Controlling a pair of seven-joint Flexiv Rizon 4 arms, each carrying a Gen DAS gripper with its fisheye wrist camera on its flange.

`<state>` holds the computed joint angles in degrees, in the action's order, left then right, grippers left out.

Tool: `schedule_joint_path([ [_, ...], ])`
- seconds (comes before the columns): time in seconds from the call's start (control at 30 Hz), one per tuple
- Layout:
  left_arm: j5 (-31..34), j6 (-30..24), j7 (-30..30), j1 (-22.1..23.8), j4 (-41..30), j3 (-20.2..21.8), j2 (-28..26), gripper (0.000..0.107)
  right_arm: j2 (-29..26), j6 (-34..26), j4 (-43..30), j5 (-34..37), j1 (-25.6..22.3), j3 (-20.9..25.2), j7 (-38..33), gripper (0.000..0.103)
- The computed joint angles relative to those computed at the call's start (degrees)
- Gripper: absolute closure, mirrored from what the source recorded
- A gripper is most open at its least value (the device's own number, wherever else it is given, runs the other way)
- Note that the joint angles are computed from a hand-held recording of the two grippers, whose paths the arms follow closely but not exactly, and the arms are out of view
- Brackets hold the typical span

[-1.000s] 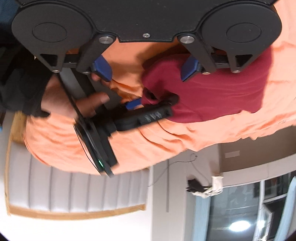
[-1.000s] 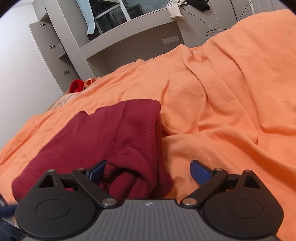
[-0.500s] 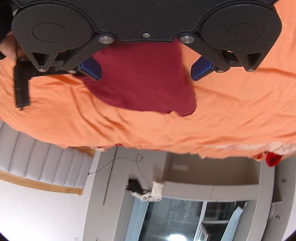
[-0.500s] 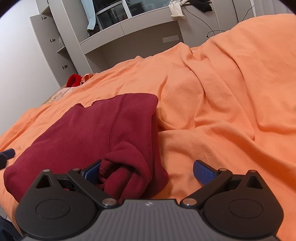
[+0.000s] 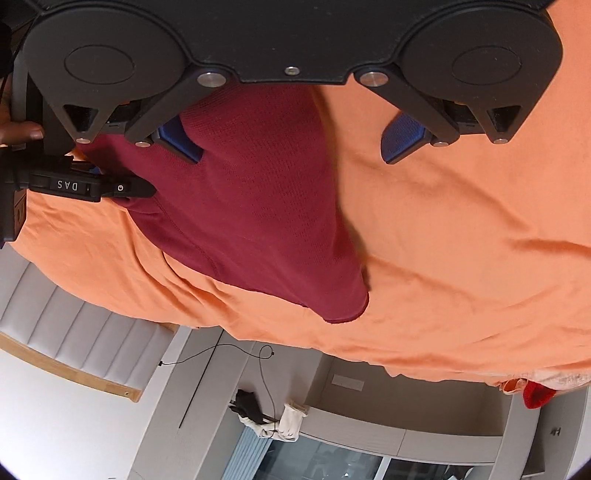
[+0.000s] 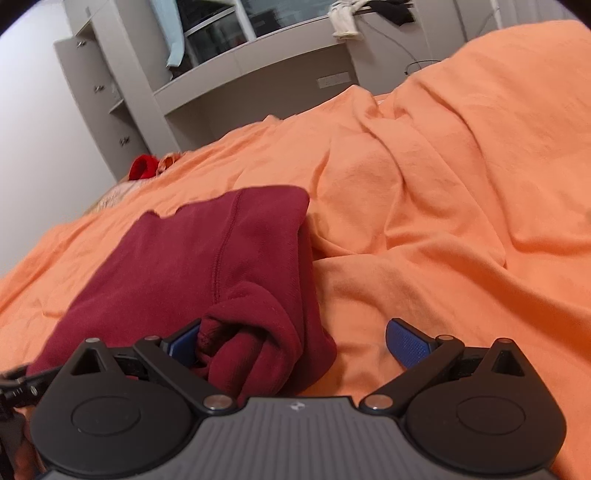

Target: Fold small clothes

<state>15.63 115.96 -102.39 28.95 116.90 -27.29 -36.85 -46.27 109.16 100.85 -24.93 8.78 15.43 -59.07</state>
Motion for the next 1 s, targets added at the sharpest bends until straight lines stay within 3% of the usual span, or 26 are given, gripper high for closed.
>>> schedule_joint_path([
  [0.17, 0.3, 1.7, -0.2, -1.0, -0.4, 1.0, -0.9, 0.004, -1.3, 7.4, 0.5, 1.4, -1.9, 2.0, 3.1, 0.0],
  [0.23, 0.5, 1.8, -0.4, -1.2, -0.6, 1.3, -1.0, 0.004, -1.7, 10.6, 0.4, 1.2, -1.6, 1.2, 4.4, 0.005],
  [0.33, 0.8, 2.0, -0.8, -1.4, -0.4, 1.7, -0.9, 0.004, -1.3, 12.5, -0.2, 4.9, 3.0, -4.2, 4.8, 0.025],
  [0.37, 0.8, 2.0, -0.9, -1.5, -0.4, 1.8, -0.8, 0.004, -1.2, 12.4, -0.4, 5.9, 4.4, -5.8, 4.7, 0.036],
  [0.5, 0.9, 2.1, -1.3, -2.0, -0.4, 2.3, -0.6, 0.004, -2.1, 12.5, -1.5, 5.8, 6.1, -7.6, 4.1, 0.072],
  [0.6, 1.0, 2.1, -1.5, -2.0, -0.4, 2.4, -0.5, 0.004, -1.4, 14.7, -0.5, 10.5, 11.8, -12.7, -0.5, 0.091],
  [0.7, 1.1, 2.0, -1.6, -2.0, -0.5, 2.5, -0.5, 0.004, -0.9, 18.7, 0.9, 18.2, 21.3, -21.0, -12.4, 0.094],
  [0.83, 1.2, 2.1, -1.7, -2.1, -0.5, 2.6, -0.5, 0.004, -1.7, 23.2, 2.3, 24.8, 30.1, -27.4, -27.3, 0.094],
  [1.0, 1.2, 2.1, -1.8, -2.2, -0.5, 2.7, -0.5, 0.004, -2.1, 22.1, 1.5, 30.2, 33.5, -28.7, -35.6, 0.094],
])
